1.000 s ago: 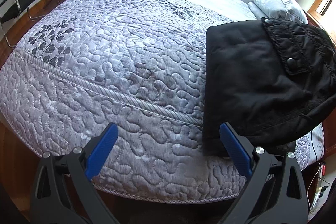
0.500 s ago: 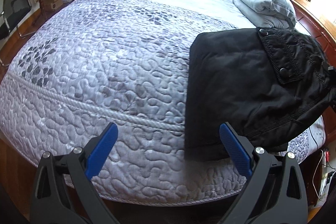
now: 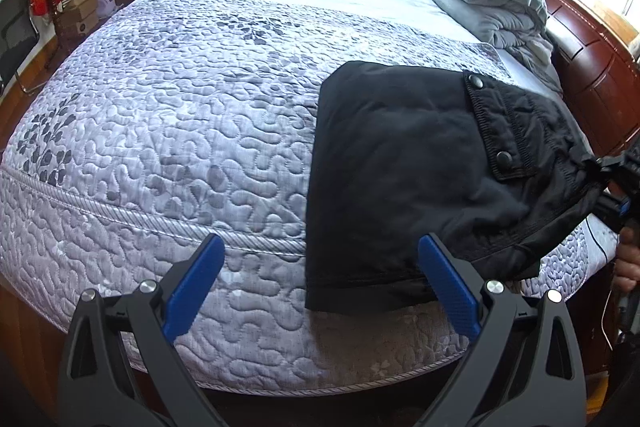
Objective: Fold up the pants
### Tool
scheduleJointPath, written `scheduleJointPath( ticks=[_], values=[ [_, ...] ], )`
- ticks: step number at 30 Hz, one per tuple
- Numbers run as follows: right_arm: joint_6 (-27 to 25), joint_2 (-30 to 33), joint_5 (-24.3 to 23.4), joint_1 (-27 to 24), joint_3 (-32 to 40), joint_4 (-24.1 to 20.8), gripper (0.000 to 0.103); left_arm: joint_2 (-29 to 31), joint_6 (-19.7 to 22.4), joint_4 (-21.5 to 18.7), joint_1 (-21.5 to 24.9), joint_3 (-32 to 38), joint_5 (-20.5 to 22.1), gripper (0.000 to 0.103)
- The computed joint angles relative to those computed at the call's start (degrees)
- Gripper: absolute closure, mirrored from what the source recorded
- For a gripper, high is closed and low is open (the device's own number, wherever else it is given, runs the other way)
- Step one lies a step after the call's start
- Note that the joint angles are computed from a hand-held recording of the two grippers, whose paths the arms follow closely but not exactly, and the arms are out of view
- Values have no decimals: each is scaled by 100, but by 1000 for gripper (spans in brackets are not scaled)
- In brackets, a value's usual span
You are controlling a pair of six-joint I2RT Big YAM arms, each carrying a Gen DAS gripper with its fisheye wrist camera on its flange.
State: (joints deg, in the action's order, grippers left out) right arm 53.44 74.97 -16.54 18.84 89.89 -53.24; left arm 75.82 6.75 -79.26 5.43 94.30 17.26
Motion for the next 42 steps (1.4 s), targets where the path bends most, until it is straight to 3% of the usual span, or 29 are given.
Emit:
scheduleJointPath(
  ticks=[9, 21, 25, 33, 38, 42],
  values=[
    [420, -295, -320, -304, -1066, 670, 74, 11, -14, -41, -224, -1, -101, 6],
    [462, -445, -691, -513, -1614, 1078, 74, 54, -87, -35, -387, -12, -255, 6],
    [316, -493, -795, -651, -1706, 1021, 61, 55, -91, -52, -400, -16, -300, 6],
    [34, -970, -377, -823, -1849, 486, 58, 71, -101, -58, -366, 19, -288, 6],
    [-169, -1295, -237, -786, -1710, 510, 59, 49, -161, -21, -376, -13, -265, 6],
    [-462, -1142, -316, -496, -1338, 500, 59, 53, -243, -23, -402, -38, -221, 6]
  ],
)
